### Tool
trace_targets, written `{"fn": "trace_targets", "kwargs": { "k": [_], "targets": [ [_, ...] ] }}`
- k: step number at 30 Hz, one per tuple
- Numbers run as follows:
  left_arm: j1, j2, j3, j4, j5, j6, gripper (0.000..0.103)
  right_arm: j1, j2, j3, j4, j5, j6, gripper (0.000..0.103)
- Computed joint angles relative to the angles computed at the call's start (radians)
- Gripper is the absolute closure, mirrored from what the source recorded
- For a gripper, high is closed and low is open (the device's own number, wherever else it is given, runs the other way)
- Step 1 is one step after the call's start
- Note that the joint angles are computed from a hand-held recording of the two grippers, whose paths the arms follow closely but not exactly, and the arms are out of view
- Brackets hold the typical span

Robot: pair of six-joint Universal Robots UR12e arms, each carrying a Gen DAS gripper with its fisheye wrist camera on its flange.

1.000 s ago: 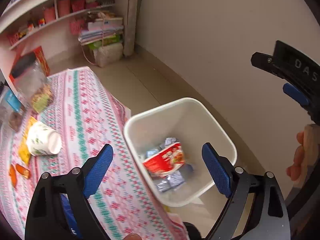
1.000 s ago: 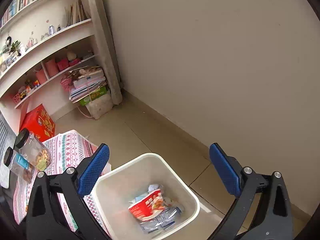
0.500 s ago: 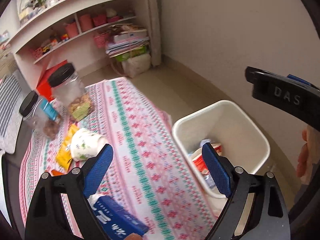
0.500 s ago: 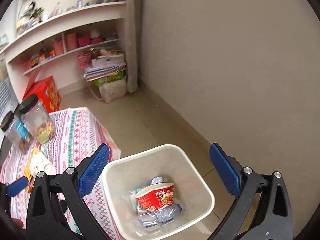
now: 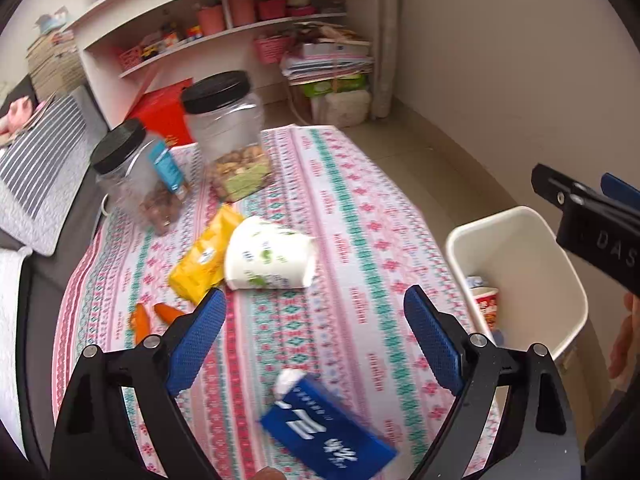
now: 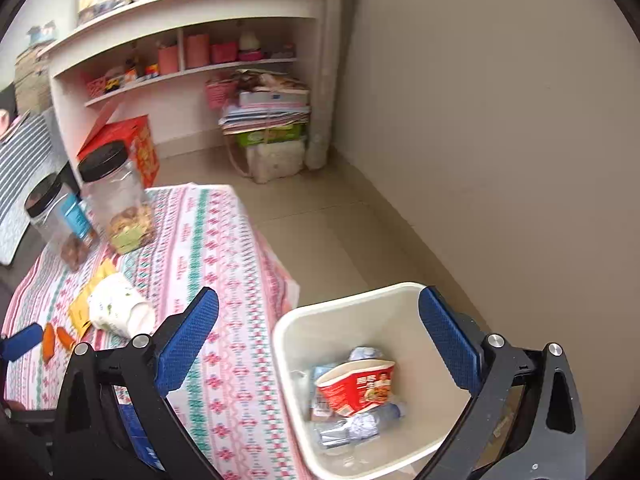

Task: Collect trash
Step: 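Move the left tool to the table and grasp the orange snack strips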

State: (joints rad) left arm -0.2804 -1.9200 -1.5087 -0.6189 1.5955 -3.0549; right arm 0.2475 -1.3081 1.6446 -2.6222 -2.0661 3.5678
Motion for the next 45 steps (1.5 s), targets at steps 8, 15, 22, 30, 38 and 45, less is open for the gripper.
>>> {"fn": "trace_targets", "kwargs": {
  "k": [8,15,22,30,38,45],
  "targets": [
    [0.043,-0.001,-0.004,-0.037,0.044,-0.028,0.015,0.028,0.048,-0.058,0.022,0.053,-0.026,0.007],
    [0.099,-0.006,0.0,-0.101,0.068,-0.081,0.015,0.058,0.096,-0.115,0.044,0.097,-0.066,0.007],
    [0.164,-0.03,0.02,-0.199,0.067,-0.161,0.018,0.074,0.133,-0.161,0.087,0.153,-0.117,0.007],
    [0.22,-0.056,0.033,-0.271,-0.009,-0.192,0.032,0.085,0.172,-0.215,0.162,0.271,-0.202,0.007],
    [0.219,-0.086,0.058,-0.286,-0.036,-0.128,0.041,0.105,0.214,-0.279,0.215,0.316,-0.258,0.007],
    [0.216,-0.097,0.047,-0.239,-0.03,-0.086,0.081,0.105,0.249,-0.316,0.257,0.288,-0.273,0.007]
  ]
}}
